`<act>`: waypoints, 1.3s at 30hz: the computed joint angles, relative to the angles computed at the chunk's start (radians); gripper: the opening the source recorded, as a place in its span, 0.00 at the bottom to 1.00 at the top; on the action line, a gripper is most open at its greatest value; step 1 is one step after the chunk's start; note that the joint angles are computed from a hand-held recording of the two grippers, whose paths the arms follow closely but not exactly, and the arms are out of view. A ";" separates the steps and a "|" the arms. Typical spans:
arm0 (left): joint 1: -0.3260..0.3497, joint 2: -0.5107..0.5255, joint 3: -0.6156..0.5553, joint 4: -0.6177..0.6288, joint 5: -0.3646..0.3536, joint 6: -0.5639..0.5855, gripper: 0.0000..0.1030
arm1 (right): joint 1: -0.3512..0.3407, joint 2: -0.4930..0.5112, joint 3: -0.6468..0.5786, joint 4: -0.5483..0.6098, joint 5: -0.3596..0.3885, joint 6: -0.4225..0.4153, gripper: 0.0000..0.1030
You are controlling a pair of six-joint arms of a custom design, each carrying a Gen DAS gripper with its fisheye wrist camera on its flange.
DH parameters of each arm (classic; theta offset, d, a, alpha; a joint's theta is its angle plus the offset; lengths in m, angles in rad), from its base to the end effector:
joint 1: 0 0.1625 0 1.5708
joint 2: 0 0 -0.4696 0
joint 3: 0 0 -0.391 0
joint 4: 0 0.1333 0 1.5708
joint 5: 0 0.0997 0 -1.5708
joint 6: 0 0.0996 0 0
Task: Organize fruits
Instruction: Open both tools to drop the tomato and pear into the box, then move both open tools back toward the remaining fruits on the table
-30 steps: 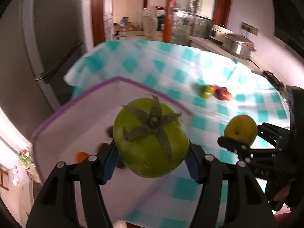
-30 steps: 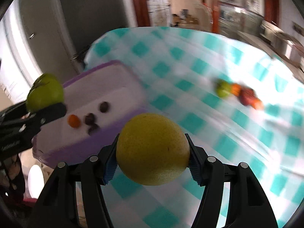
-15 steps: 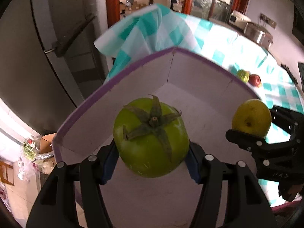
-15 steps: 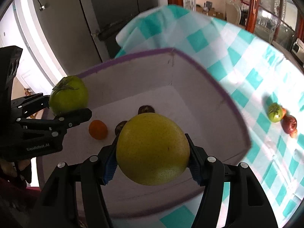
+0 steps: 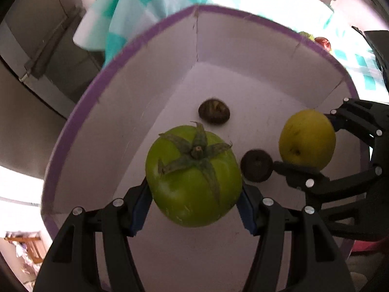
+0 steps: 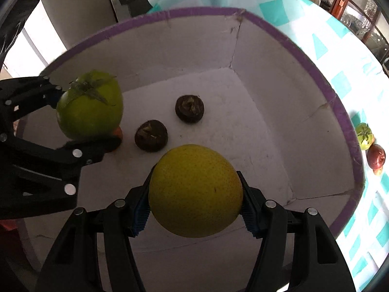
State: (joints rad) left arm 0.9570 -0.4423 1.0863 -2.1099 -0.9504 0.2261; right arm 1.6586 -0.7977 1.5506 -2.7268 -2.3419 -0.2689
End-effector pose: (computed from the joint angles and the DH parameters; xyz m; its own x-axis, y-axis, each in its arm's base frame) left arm -0.3205 -0.7868 0.0377 -0.4856 0.6875 -0.5400 0.6995 0.6761 0.2317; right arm 0.1279 -0.7246 0.2047 -0.6904 -0.0415 0.7222 -0.2739 0.9390 -0.2079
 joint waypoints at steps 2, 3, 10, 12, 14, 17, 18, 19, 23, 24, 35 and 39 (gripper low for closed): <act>0.001 0.005 -0.009 0.029 0.017 -0.004 0.60 | -0.001 0.001 -0.005 0.010 0.002 0.008 0.60; 0.001 0.008 -0.014 0.047 0.023 -0.009 0.60 | -0.001 0.002 -0.009 0.016 0.001 0.012 0.60; -0.006 0.009 -0.002 0.056 0.074 -0.040 0.62 | -0.004 -0.011 -0.002 0.030 0.024 0.027 0.61; -0.009 0.005 0.009 0.037 0.088 -0.048 0.70 | -0.004 -0.010 -0.001 0.007 0.037 0.004 0.69; -0.013 0.003 0.013 0.026 0.108 -0.065 0.77 | -0.001 -0.022 0.023 -0.025 0.034 -0.024 0.73; -0.026 0.003 0.022 0.001 0.155 -0.086 0.80 | -0.002 -0.046 0.052 -0.067 0.055 -0.073 0.78; -0.031 -0.002 0.042 -0.038 0.174 -0.085 0.80 | -0.001 -0.060 0.070 -0.094 0.069 -0.100 0.78; -0.036 -0.009 0.055 -0.062 0.184 -0.086 0.80 | 0.001 -0.068 0.081 -0.116 0.082 -0.119 0.78; -0.074 -0.058 0.178 -0.354 0.244 -0.134 0.82 | -0.008 -0.164 0.179 -0.244 0.207 -0.197 0.80; -0.092 -0.072 0.213 -0.440 0.255 -0.141 0.85 | -0.010 -0.180 0.183 -0.255 0.230 -0.207 0.80; -0.311 -0.048 0.388 -0.784 0.274 -0.107 0.98 | -0.157 -0.503 0.457 -0.416 0.403 -0.183 0.85; -0.367 -0.011 0.389 -0.668 0.206 -0.154 0.98 | -0.252 -0.616 0.534 -0.413 0.429 -0.146 0.85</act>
